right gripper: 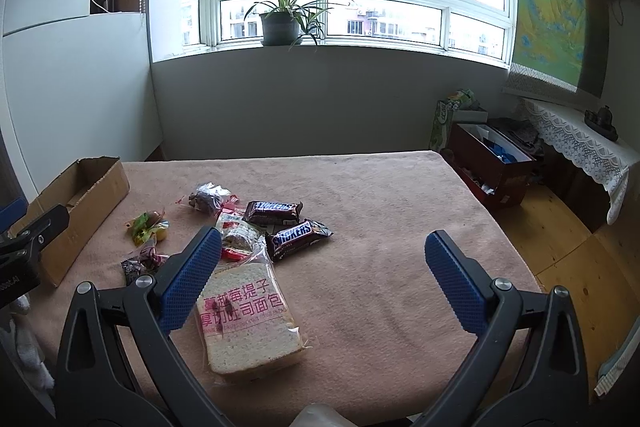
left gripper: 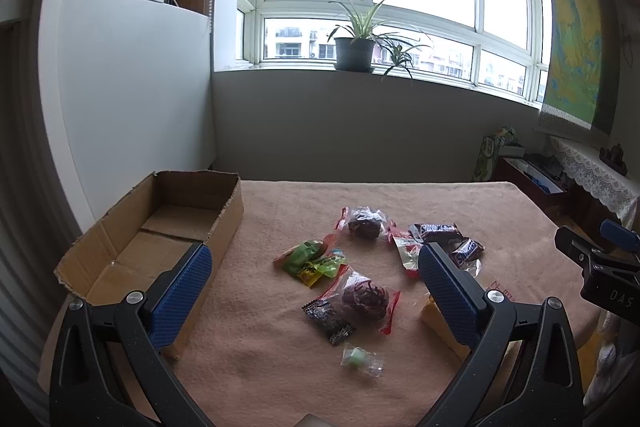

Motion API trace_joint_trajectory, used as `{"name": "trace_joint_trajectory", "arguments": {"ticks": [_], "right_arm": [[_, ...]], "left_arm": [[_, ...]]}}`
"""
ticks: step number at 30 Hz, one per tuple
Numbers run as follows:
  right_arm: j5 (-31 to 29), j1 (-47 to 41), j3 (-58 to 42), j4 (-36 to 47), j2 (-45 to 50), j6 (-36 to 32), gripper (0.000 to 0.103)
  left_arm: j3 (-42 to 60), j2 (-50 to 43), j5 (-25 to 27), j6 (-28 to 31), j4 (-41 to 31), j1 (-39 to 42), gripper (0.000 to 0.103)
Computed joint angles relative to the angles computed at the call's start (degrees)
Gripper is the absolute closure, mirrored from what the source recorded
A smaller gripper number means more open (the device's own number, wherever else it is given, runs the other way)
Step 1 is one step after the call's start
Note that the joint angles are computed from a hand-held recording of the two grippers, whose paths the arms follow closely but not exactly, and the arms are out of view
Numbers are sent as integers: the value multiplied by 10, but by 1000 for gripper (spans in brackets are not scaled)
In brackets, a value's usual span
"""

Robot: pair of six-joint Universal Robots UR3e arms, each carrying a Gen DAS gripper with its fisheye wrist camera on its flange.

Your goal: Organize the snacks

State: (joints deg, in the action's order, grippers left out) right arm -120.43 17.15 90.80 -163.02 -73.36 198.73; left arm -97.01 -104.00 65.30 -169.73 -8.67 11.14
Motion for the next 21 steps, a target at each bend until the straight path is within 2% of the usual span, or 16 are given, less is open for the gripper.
{"name": "trace_joint_trajectory", "arguments": {"ticks": [21], "right_arm": [[7,2,-12,10,7,-8,0]], "left_arm": [[0,-2,-1,0,4,2,1]]}}
